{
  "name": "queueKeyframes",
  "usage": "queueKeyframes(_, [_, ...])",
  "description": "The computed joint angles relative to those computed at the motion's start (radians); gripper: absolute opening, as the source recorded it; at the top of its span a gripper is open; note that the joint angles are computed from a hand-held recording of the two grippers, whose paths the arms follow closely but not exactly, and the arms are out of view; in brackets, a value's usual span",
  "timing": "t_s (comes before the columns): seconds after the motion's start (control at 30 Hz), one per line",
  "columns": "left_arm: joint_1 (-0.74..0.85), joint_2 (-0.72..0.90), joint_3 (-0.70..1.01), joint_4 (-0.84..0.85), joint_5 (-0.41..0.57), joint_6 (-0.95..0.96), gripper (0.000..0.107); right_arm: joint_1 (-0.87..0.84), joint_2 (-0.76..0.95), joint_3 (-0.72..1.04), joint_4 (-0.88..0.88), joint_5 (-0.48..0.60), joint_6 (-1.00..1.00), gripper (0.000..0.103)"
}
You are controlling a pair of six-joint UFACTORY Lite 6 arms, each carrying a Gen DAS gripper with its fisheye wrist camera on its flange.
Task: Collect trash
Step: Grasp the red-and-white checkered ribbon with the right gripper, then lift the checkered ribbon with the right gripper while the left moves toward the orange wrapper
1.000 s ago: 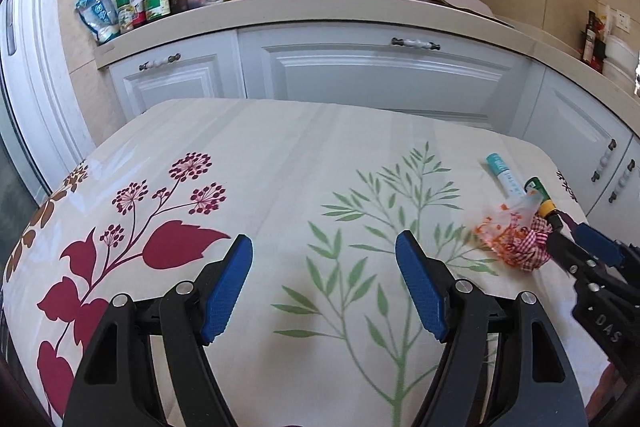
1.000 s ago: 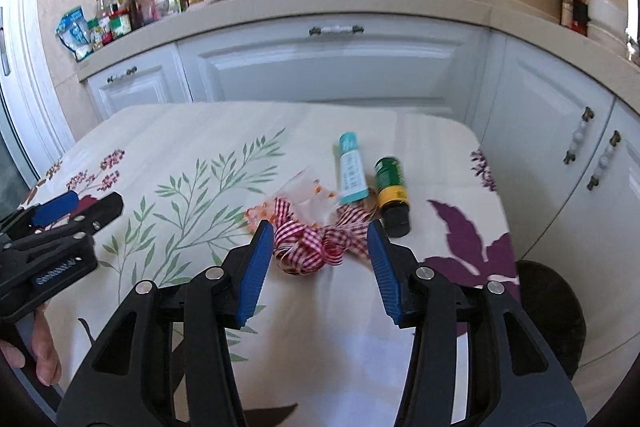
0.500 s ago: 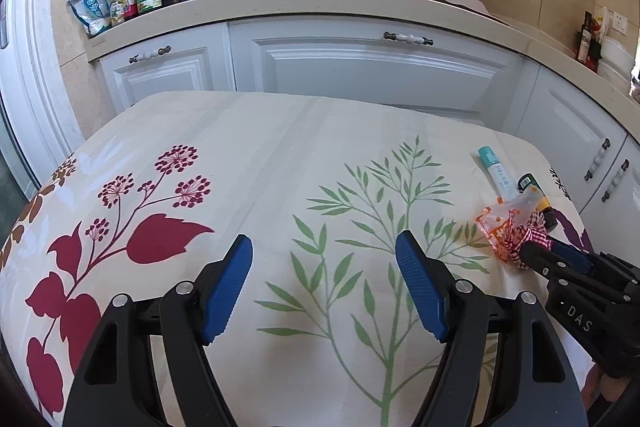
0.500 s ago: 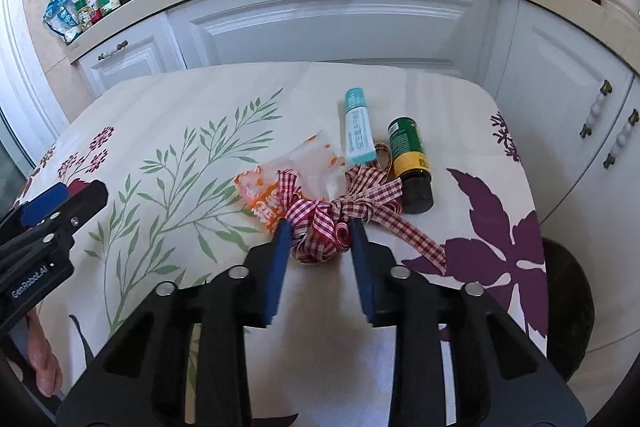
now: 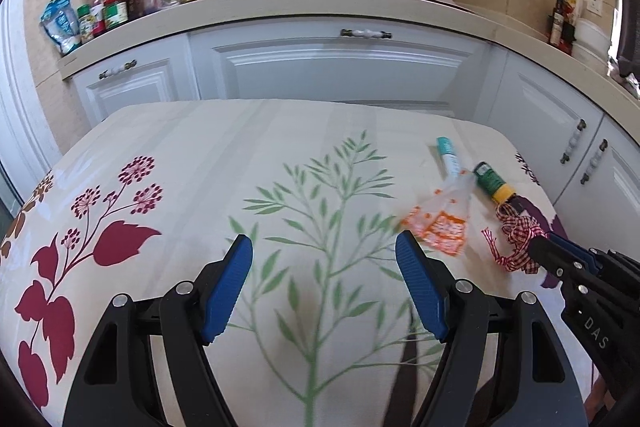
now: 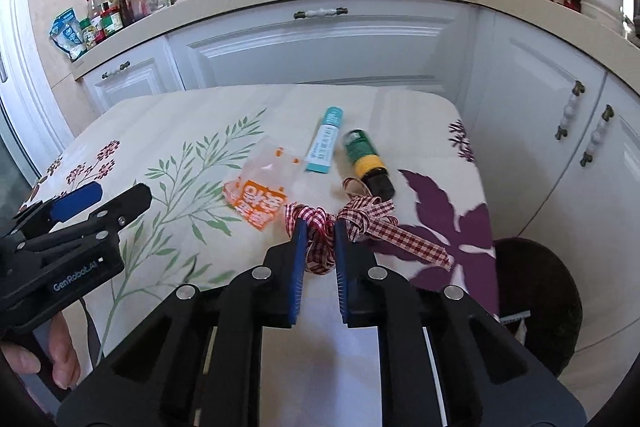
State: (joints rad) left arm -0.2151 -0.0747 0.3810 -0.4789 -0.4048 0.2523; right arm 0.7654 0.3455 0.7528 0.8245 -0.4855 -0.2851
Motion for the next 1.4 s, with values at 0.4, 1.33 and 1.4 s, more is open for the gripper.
queueKeyframes(0.4, [-0.037, -0.003, 0.007, -0.082, -0.003, 0.051, 0.072, -0.035, 0.045, 0.030, 0.032, -0.017, -0.014, 0.051])
queueKeyframes(1.33, [-0.188, 0.153, 0.149, -0.213, -0.032, 0.125, 0.072, -0.095, -0.121, -0.120, -0.055, -0.065, 0.027, 0.023])
queueKeyframes(1.4, [-0.207, 0.177, 0.175, -0.233, -0.036, 0.138, 0.072, -0.117, -0.135, -0.138, -0.084, -0.073, 0.045, 0.023])
